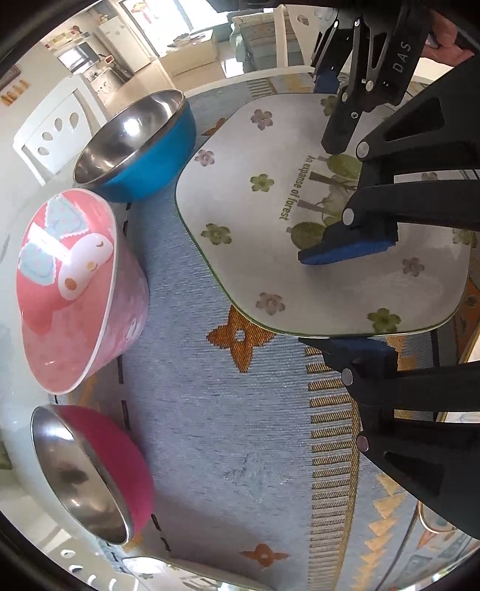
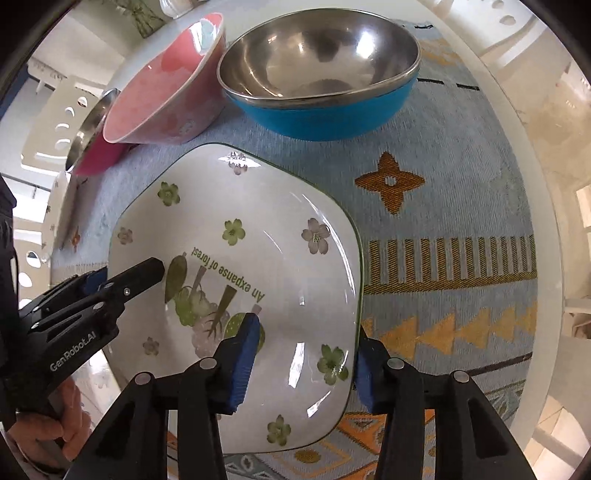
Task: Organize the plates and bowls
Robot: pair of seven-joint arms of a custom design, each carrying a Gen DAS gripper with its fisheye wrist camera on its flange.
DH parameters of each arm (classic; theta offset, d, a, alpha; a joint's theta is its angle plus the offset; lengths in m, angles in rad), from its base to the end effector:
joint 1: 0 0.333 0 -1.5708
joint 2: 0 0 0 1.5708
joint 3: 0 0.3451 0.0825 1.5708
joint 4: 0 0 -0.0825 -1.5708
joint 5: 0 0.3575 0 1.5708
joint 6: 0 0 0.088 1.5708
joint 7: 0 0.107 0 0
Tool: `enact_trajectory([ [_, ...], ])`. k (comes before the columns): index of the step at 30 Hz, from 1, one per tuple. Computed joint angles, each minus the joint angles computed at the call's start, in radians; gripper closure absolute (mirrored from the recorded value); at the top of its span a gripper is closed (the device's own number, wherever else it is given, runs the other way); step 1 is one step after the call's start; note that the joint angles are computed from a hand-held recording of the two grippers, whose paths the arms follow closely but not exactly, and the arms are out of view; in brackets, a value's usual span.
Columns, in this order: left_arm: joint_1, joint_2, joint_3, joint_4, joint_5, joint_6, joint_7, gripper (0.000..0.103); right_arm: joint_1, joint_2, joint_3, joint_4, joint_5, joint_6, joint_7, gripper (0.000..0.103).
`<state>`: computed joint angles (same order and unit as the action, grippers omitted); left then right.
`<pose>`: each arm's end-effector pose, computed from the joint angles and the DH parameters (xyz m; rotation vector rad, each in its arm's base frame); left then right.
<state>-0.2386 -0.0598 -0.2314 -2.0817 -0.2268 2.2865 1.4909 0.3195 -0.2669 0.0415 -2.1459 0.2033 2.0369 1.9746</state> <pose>0.4717 -0.2481 0.5201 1.8697 -2.4449 0.4889 0.4242 0.1743 0.5668 -1.9388 2.1879 0.1488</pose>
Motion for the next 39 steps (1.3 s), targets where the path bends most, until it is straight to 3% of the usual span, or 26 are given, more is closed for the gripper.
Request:
enact_trajectory([
  [21, 0.049, -0.056, 0.025, 0.007, -0.019, -0.037, 0.023, 0.071, 0.004, -0.023, 0.001, 0.069, 0.006, -0.054, -0.047, 0.057],
  [39, 0.118, -0.190, 0.060, -0.073, -0.017, -0.060, 0.022, 0.069, 0.042, 0.014, 0.020, 0.167, 0.040, -0.094, -0.111, 0.057],
])
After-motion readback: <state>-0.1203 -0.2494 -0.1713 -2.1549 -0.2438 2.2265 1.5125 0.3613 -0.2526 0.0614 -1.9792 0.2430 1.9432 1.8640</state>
